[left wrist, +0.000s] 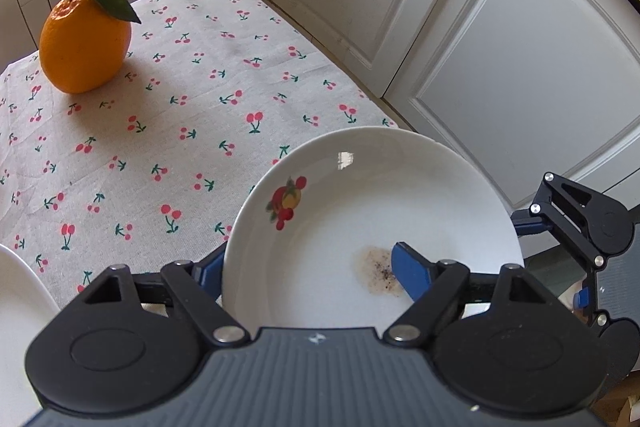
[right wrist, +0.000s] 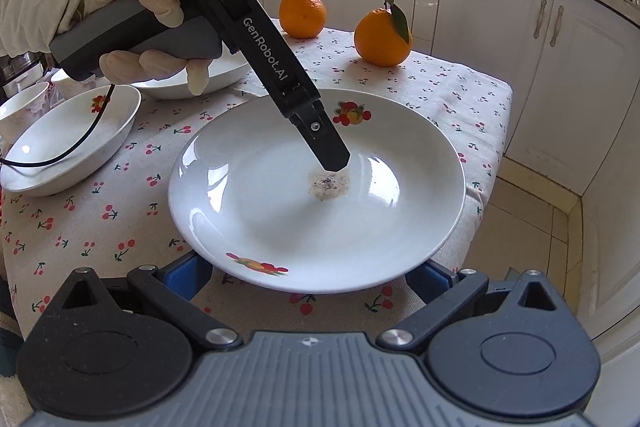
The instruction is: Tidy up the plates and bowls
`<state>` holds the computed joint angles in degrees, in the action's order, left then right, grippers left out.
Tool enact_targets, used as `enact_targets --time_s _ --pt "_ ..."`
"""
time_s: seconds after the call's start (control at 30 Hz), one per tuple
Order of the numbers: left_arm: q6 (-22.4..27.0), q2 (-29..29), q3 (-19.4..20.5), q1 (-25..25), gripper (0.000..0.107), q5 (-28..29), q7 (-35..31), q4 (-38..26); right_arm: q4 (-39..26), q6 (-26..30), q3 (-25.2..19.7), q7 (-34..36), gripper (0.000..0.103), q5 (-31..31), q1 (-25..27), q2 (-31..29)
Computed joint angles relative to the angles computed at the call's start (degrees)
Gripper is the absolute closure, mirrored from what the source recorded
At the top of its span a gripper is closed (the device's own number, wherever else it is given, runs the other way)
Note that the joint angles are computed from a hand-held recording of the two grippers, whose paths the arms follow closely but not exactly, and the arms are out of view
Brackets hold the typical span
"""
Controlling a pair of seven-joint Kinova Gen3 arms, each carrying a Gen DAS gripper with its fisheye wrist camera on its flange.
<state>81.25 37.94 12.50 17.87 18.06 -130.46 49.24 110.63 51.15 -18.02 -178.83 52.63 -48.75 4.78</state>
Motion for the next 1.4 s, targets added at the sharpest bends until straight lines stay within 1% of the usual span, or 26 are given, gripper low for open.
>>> enact_targets --time_s 0.2,0.3,0.43,0.53,0.63,0.77,0.87,0.97,1.07,1.2,1.4 --pt "-1.4 -0.3 0.1 -0.1 0.025 0.3 -0.4 1.1 0.3 -0.6 0.2 -1.4 0.0 -0.1 0.3 -0.1" --pt "-2.1 -0.8 0.0 0.1 0.023 0.0 -0.6 1.7 -0.2 0.5 0.0 -1.6 0.0 -0.2 -0.1 0.2" --pt "-4.6 -3.1 -0.1 0.0 0.022 -0.4 -1.5 4.5 -0.5 2.7 -0.5 -2.9 0.0 0.1 -1.2 -0.1" --pt "-6.2 -5.2 0.2 -0.9 0.021 0.1 -2.2 6.6 -2.8 7.6 -1.4 -3.8 0.0 -0.1 -2.9 0.9" --pt "-6.9 -7.5 0.4 -2.2 0.021 1.3 -2.8 8.6 -5.3 13.1 -2.0 -5.3 0.0 1.2 -5.9 2.3" --pt "-8.4 -11.8 0.9 -5.3 0.02 4.7 -5.0 13.0 -9.2 18.6 -2.2 -6.7 0.0 3.7 -10.0 4.3" --pt "-10.8 -16.3 0.9 -7.8 0.016 7.9 -8.0 18.1 -12.3 22.5 -1.8 -8.3 0.0 5.8 -13.2 6.2" --pt "-12.4 -20.9 0.5 -10.5 0.015 11.7 -11.8 22.9 -14.8 25.2 -1.0 -10.8 0.0 7.8 -16.1 8.0" --pt "-14.1 -25.4 -0.7 -12.7 0.013 15.4 -15.8 28.0 -17.1 27.8 0.0 -14.1 0.0 9.3 -18.9 9.9" --pt "-17.1 -31.7 -3.5 -14.9 0.012 20.2 -23.1 36.1 -18.7 29.2 0.9 -17.6 0.0 10.8 -21.9 11.8" --pt "-19.5 -39.2 -9.1 -16.7 0.011 26.3 -34.1 47.0 -21.4 30.7 2.1 -16.9 0.0 10.1 -24.8 13.9"
